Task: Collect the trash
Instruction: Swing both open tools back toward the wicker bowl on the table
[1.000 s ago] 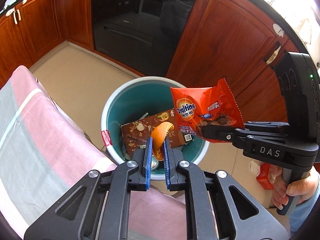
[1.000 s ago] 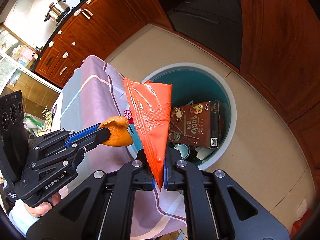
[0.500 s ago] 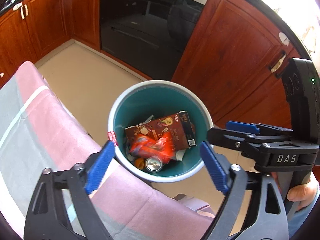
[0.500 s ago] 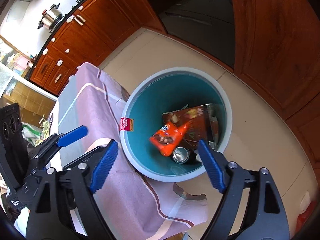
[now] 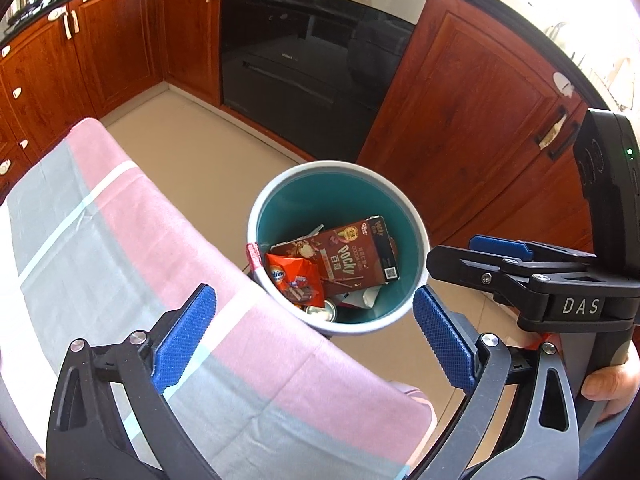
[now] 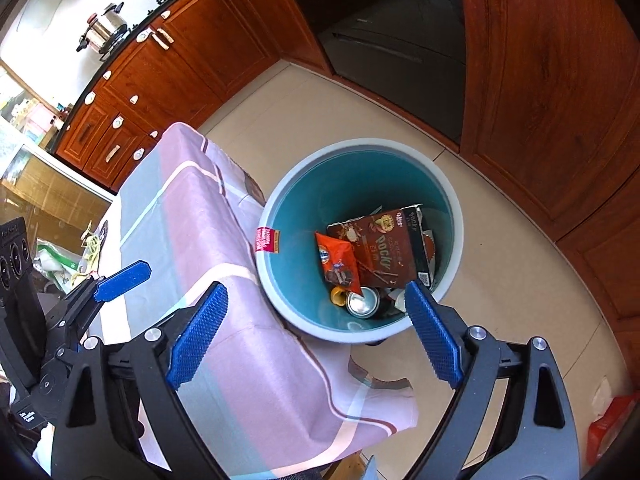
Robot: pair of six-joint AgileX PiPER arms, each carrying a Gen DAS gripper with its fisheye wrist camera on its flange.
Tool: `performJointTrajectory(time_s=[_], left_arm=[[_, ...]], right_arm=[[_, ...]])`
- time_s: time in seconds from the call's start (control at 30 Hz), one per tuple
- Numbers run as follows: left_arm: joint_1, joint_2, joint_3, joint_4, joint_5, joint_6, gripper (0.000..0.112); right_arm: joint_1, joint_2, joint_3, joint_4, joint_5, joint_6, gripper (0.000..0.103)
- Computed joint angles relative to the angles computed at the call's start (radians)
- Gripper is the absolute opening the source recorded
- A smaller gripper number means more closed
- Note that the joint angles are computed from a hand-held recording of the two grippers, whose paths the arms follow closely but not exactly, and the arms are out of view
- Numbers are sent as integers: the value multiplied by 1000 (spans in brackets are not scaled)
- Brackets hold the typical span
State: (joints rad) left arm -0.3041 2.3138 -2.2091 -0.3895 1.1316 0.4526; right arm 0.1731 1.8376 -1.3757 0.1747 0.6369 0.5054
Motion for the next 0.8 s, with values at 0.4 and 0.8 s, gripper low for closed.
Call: performJointTrajectory(time_s=[0.4, 0.8], left_arm=[[136, -269, 385, -91, -111, 136, 99], [357, -425, 589, -181, -104, 303, 99]], right_arm=[[176, -53, -63, -138, 71, 151, 86], [377, 77, -330, -197, 214, 216, 86]])
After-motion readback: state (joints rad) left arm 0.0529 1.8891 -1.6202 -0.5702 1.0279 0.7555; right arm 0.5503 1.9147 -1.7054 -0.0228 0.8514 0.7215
